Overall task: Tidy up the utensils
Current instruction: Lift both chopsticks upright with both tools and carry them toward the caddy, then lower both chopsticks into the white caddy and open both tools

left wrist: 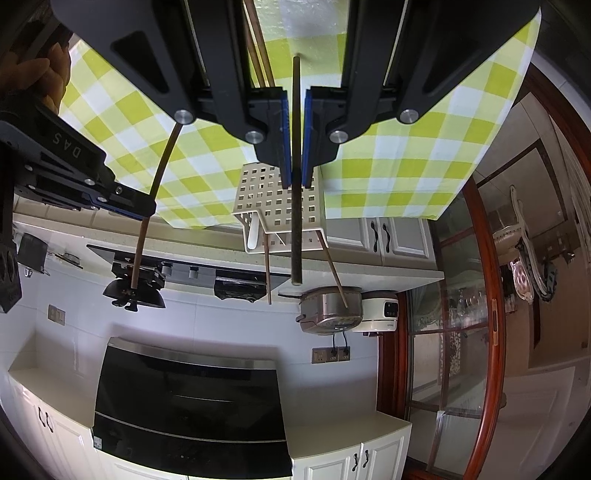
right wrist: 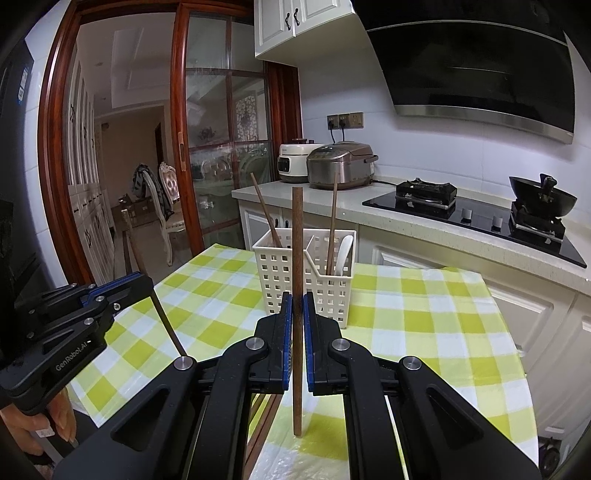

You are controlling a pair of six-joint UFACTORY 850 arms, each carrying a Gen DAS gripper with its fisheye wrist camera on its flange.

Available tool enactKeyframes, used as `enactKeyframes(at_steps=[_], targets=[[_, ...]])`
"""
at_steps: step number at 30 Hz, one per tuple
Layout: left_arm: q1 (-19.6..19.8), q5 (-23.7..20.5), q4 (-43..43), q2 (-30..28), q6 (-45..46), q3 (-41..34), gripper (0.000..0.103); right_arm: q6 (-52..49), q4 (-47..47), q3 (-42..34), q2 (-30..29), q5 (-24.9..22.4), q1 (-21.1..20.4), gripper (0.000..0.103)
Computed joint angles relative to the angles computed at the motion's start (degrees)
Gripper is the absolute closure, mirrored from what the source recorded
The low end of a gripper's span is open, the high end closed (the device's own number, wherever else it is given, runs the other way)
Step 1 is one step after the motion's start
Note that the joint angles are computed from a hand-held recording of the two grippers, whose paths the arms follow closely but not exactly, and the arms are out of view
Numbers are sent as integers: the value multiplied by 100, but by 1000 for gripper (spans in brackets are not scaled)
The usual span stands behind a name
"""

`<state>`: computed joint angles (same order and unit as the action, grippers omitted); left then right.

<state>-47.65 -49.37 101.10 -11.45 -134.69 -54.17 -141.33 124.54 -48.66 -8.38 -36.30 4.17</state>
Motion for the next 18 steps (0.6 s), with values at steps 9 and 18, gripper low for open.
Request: enactKeyframes(at_steps=[9,18], targets=[[287,178,181,88,267,-227,97,219,-97,-576,-274,65,-10,97],[645,436,308,-31,923,-910,97,687,-419,-1435,-666,255,59,97]])
